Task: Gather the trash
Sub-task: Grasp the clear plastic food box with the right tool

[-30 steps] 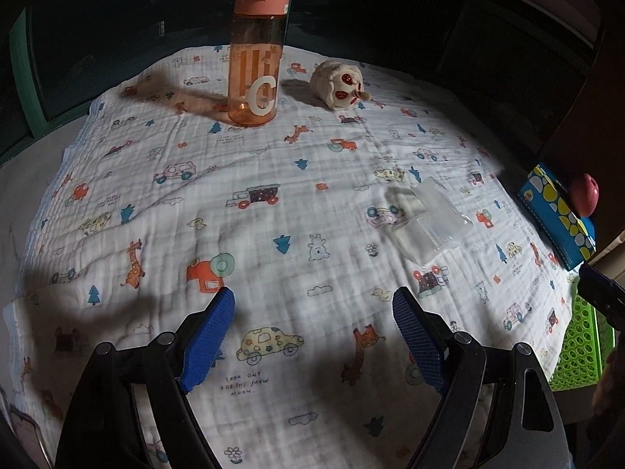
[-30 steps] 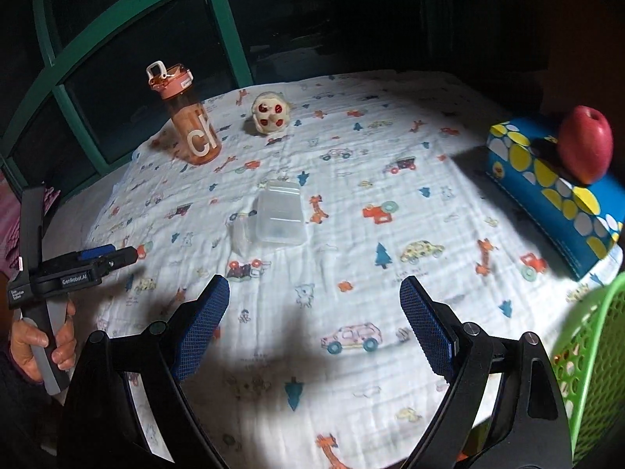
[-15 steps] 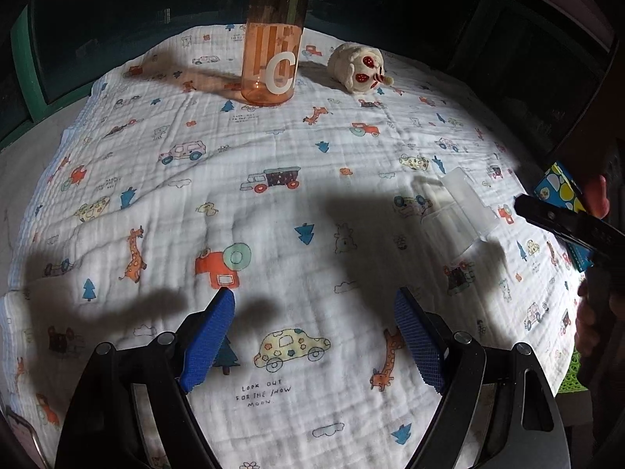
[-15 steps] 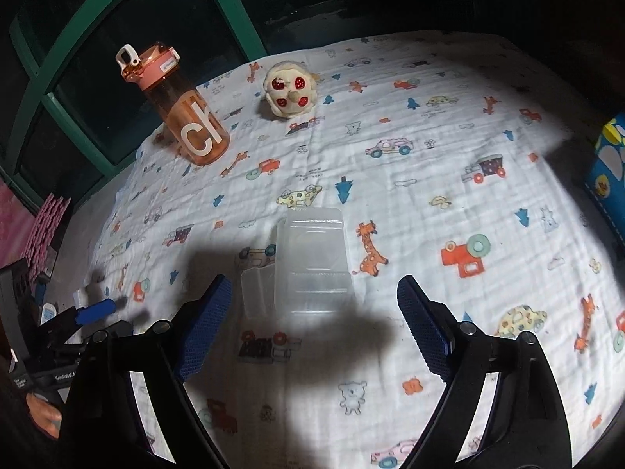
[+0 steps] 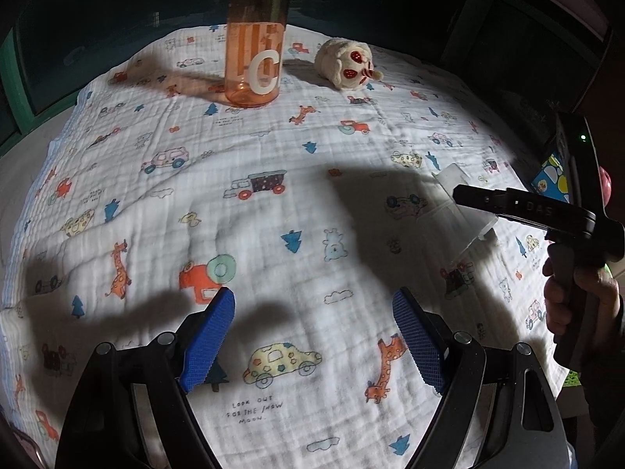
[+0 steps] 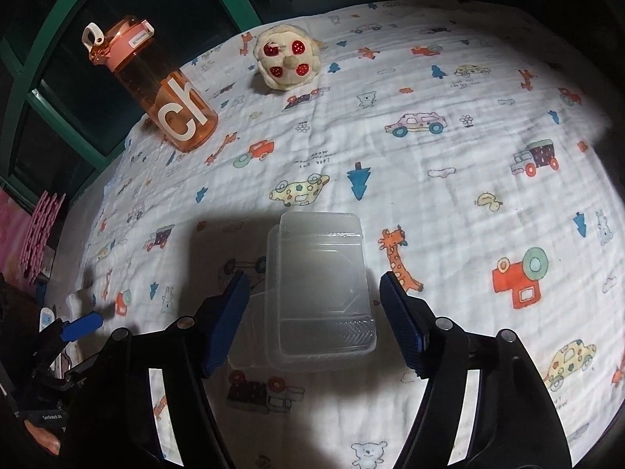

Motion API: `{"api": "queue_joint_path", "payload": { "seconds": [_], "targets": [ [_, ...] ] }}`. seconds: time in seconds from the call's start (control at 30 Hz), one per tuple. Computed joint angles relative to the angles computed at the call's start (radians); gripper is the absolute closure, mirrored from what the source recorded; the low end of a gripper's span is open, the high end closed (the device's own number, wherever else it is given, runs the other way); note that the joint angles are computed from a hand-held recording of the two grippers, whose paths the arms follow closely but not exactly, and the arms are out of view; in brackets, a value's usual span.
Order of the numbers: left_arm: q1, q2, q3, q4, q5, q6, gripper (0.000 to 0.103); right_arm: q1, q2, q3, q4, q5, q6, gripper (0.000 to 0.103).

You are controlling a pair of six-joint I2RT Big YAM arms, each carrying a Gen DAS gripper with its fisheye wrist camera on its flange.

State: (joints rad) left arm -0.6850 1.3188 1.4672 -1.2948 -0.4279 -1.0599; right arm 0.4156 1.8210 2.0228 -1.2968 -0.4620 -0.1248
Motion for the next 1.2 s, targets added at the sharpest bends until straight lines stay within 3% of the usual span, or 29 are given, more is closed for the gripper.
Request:
{"api": "queue_joint_path", "payload": {
  "seconds": [0.1,0.8,1.2],
  "targets": [
    [0.000,0.017,0.017,0.011,0.002,0.031,0.023,-0.004,0.005,0.004,-0.010,-0.007,-0.001,0.050],
    [0.035,0.257,0.230,0.130,0.110,0.331,0.023,-0.123,-0.180,-0.130,0.043,0.002,-0.018,0.051],
    [0.068,0.352,0.297,0.163,0.169,0.435,0.023,-0.255,-0.296,-0.229,0.057,0.005,0.000,0.051]
  ]
}}
